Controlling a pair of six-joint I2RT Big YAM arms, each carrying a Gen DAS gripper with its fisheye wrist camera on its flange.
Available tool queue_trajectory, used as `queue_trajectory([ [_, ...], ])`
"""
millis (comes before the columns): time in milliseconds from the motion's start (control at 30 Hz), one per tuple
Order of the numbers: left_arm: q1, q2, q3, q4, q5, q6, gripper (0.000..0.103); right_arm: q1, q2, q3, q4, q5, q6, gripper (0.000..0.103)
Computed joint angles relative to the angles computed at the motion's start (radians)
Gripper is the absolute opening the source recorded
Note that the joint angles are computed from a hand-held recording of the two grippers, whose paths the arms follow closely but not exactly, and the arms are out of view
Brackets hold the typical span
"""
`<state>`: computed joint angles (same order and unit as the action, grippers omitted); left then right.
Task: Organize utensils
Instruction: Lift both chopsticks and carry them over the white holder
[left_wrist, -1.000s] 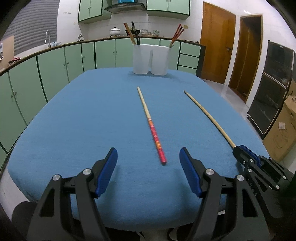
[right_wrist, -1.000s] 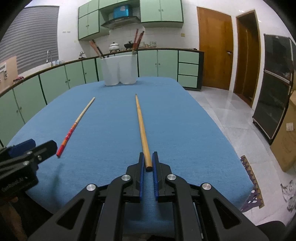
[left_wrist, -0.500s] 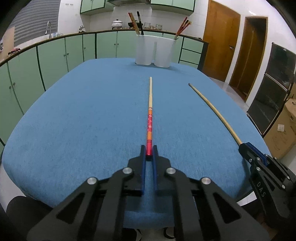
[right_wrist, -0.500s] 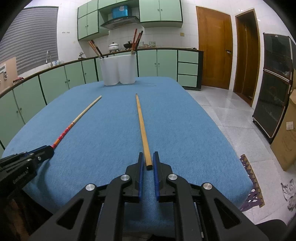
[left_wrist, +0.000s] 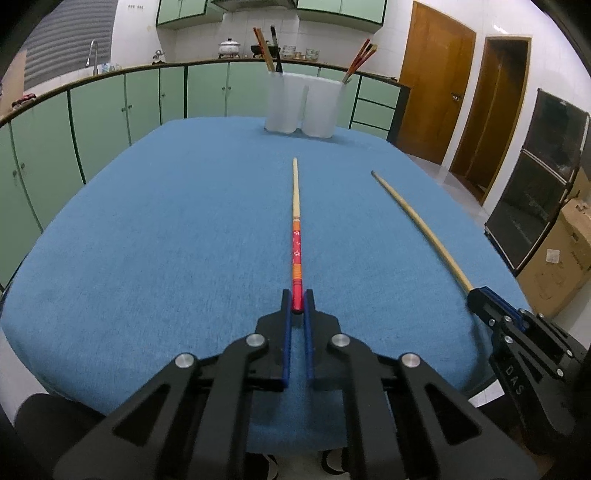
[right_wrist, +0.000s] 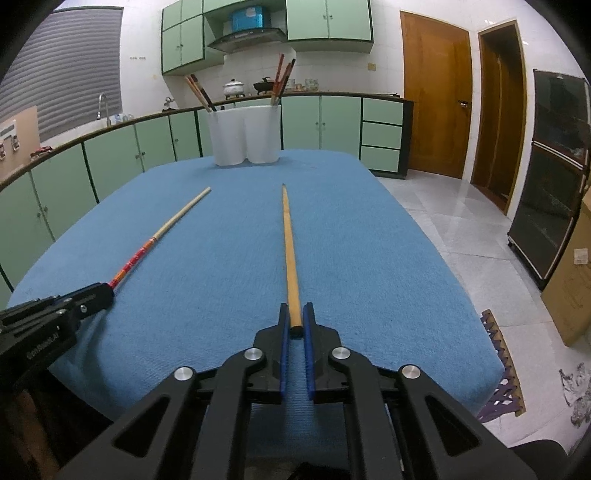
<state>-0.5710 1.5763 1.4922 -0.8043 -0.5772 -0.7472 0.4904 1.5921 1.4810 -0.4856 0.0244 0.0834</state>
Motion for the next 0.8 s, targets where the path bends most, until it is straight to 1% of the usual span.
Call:
queue_trajectory([
  [133, -0.013, -0.039, 0.009, -0.019, -0.036, 0.008, 0.005, 0.005, -0.038, 0.000, 0.013, -0.009, -0.016, 0.007],
  [233, -0.020, -0.067, 0.018, -0.035, -0.060, 0.008, 0.005, 0.010, -0.067, 0.012, 0.017, -0.012, -0.046, 0.007],
  [367, -0.027, -0.099, 0.035, -0.047, -0.098, 0.034, 0.005, 0.012, -0.076, 0.056, -0.012, -0.018, -0.069, 0.007],
  [433, -0.026, -0.109, 0.039, -0.041, -0.111, 0.049, 0.005, 0.009, -0.070, 0.067, -0.014, -0.020, -0.060, 0.007],
  [500, -0.028, -0.109, 0.036, -0.040, -0.113, 0.051, 0.005, 0.004, -0.066, 0.049, -0.003, -0.018, -0.038, 0.008],
  [567, -0.029, -0.106, 0.029, -0.043, -0.105, 0.041, 0.005, 0.002, -0.056, 0.022, -0.011, -0.020, -0.022, 0.011],
  [633, -0.028, -0.106, 0.023, -0.044, -0.096, 0.034, 0.005, 0.005, -0.051, -0.011, -0.012, -0.014, -0.028, 0.012],
  [667, -0.029, -0.107, 0.020, -0.045, -0.097, 0.032, 0.005, 0.006, -0.042, -0.016, -0.020, -0.009, -0.030, 0.015],
  [800, -0.029, -0.109, 0.017, -0.042, -0.100, 0.033, 0.005, 0.007, -0.005, -0.001, -0.045, -0.028, -0.027, 0.020],
])
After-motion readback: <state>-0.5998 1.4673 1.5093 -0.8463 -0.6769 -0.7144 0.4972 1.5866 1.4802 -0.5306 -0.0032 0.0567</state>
